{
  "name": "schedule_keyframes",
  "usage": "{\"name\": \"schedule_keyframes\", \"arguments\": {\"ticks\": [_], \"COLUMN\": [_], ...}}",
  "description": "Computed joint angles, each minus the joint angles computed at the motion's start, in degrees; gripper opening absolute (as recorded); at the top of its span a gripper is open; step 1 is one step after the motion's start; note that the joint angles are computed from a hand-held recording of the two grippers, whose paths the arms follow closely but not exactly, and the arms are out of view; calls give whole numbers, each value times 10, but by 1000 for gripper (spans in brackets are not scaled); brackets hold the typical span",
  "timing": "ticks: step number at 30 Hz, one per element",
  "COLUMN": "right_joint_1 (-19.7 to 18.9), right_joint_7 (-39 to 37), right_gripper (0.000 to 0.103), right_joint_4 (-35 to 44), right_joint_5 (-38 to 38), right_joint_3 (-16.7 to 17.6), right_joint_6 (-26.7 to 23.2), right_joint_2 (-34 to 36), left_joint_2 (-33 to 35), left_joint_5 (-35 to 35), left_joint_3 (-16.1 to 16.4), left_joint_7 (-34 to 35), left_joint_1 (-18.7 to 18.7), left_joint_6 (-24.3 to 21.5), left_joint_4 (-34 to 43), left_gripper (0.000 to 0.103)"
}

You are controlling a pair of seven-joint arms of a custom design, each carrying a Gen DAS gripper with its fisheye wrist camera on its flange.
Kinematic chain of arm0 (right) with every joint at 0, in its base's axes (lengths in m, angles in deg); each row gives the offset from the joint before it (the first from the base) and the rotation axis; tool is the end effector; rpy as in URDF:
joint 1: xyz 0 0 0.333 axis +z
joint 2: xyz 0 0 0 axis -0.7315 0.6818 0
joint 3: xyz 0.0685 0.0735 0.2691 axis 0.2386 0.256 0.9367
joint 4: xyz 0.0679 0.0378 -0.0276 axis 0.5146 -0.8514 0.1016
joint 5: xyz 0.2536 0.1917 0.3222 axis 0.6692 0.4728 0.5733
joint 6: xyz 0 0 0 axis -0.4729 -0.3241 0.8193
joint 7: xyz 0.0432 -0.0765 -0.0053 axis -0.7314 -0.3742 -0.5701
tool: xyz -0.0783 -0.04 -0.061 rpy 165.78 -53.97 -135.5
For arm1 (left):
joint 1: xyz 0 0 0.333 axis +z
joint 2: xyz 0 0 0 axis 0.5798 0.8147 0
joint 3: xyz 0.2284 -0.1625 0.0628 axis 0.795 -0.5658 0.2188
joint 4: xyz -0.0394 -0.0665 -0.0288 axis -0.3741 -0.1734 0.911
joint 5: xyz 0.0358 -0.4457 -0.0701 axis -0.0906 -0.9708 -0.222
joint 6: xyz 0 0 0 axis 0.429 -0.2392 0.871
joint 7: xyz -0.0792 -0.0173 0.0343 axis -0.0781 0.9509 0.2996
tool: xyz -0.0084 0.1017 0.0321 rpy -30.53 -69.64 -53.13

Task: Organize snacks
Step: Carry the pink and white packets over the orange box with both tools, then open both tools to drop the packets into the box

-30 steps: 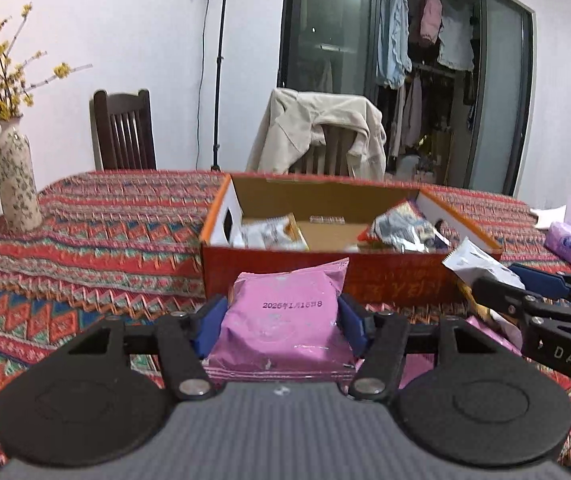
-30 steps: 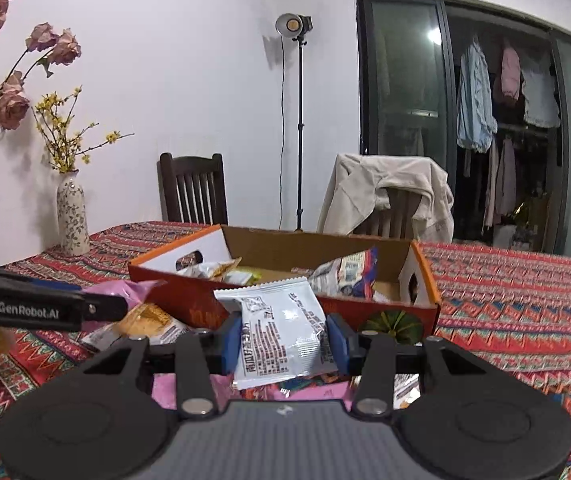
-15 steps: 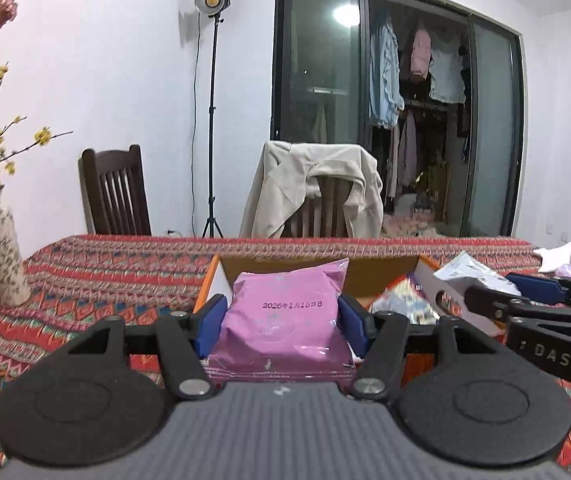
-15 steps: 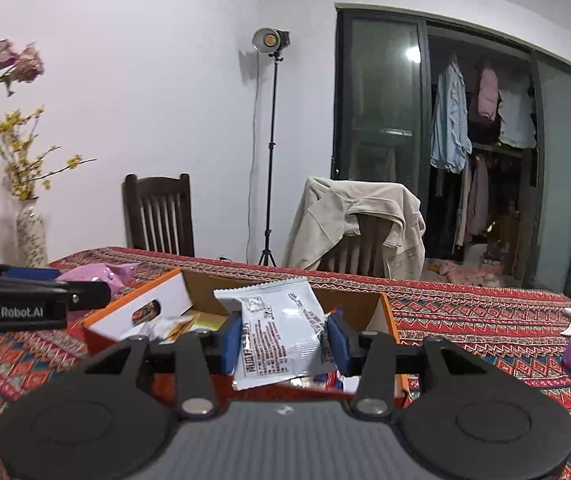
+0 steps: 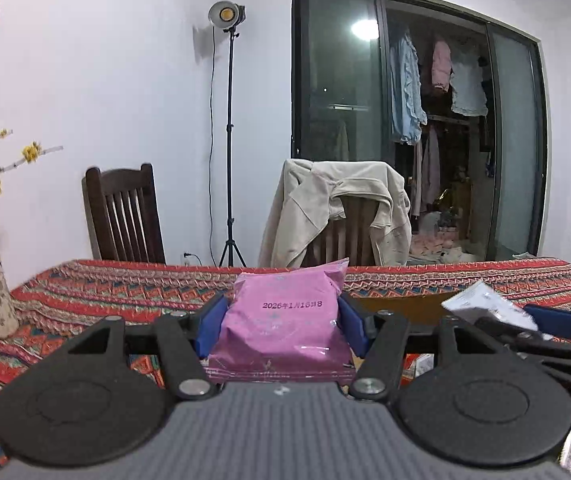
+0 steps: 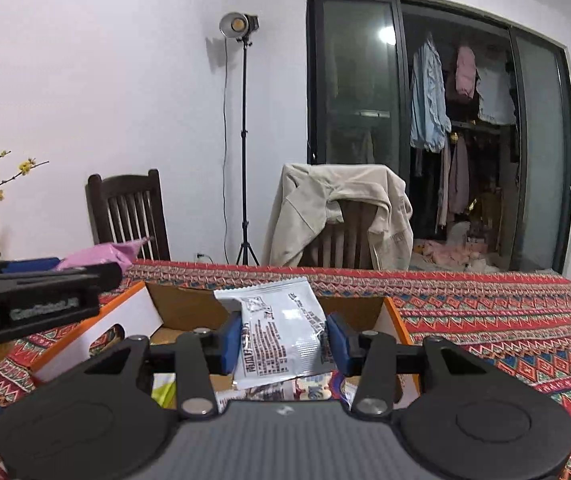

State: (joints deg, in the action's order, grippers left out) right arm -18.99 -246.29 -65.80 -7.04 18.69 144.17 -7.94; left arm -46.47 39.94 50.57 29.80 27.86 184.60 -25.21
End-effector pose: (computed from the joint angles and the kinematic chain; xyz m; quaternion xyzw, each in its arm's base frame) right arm 0.6209 0.3461 0.4387 -0.4814 0.6443 -0.4669 0.3675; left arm 0.7164 -0.2747 0.4499 -0.4317 0.6615 -0.5142 0.3341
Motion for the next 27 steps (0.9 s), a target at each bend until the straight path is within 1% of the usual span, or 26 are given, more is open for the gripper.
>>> {"name": "schedule_keyframes", "arguments": {"ticks": [1, 3, 7, 10, 11, 12, 13, 14, 15, 16, 17, 18, 19, 20, 23, 27], "right_joint_1": [1, 2, 1, 4, 6, 7, 8, 8, 8, 7, 7, 7, 6, 5, 1, 2], "right_joint_7": [6, 15, 1, -14, -17, -18, -18, -19, -16, -6, 8, 18, 25, 30, 33, 35], "right_gripper": [44, 44, 44, 46, 48, 51, 54, 67, 85, 92, 99, 100, 101, 103, 103, 103], "right_joint_4": [1, 2, 11, 17, 18, 19, 19, 15, 13, 9, 4, 1, -1, -3, -7, -13], "right_joint_5": [-10, -18, -4, 8, 10, 13, 17, 21, 26, 26, 21, 16, 14, 13, 18, 16], "right_joint_3": [-1, -3, -5, -7, -8, -9, -11, -11, -12, -13, -14, -14, -14, -13, -10, -7], "right_joint_6": [-3, -5, -5, -6, -8, -11, -13, -12, -9, -6, -3, -1, 1, 3, 7, 0], "right_joint_2": [4, 8, 20, 27, 28, 30, 32, 29, 28, 26, 22, 20, 18, 16, 14, 9], "left_joint_2": [8, 18, 33, 41, 40, 40, 39, 38, 36, 35, 35, 36, 37, 33, 31, 25], "left_joint_5": [8, 17, 39, 43, 41, 36, 34, 27, 15, -1, -7, 0, 0, -4, -19, -10], "left_joint_3": [-11, -14, -48, -54, -54, -46, -41, -31, -14, 5, 12, 6, 7, 13, 31, 21], "left_joint_7": [-1, 1, -2, -1, -2, -2, -3, -5, -6, -4, -5, -11, -15, -15, -10, -19], "left_joint_1": [10, 14, 46, 51, 51, 44, 40, 32, 18, 0, -6, 0, 0, -5, -20, -10], "left_joint_6": [0, -5, -14, -16, -11, -2, 6, 20, 35, 48, 55, 58, 58, 58, 57, 59], "left_joint_4": [4, 14, 26, 33, 29, 28, 24, 20, 18, 17, 18, 17, 16, 14, 17, 7], "left_gripper": [62, 62, 62, 63, 64, 71, 86, 93, 103, 103, 103, 103, 103, 103, 103, 103]}}
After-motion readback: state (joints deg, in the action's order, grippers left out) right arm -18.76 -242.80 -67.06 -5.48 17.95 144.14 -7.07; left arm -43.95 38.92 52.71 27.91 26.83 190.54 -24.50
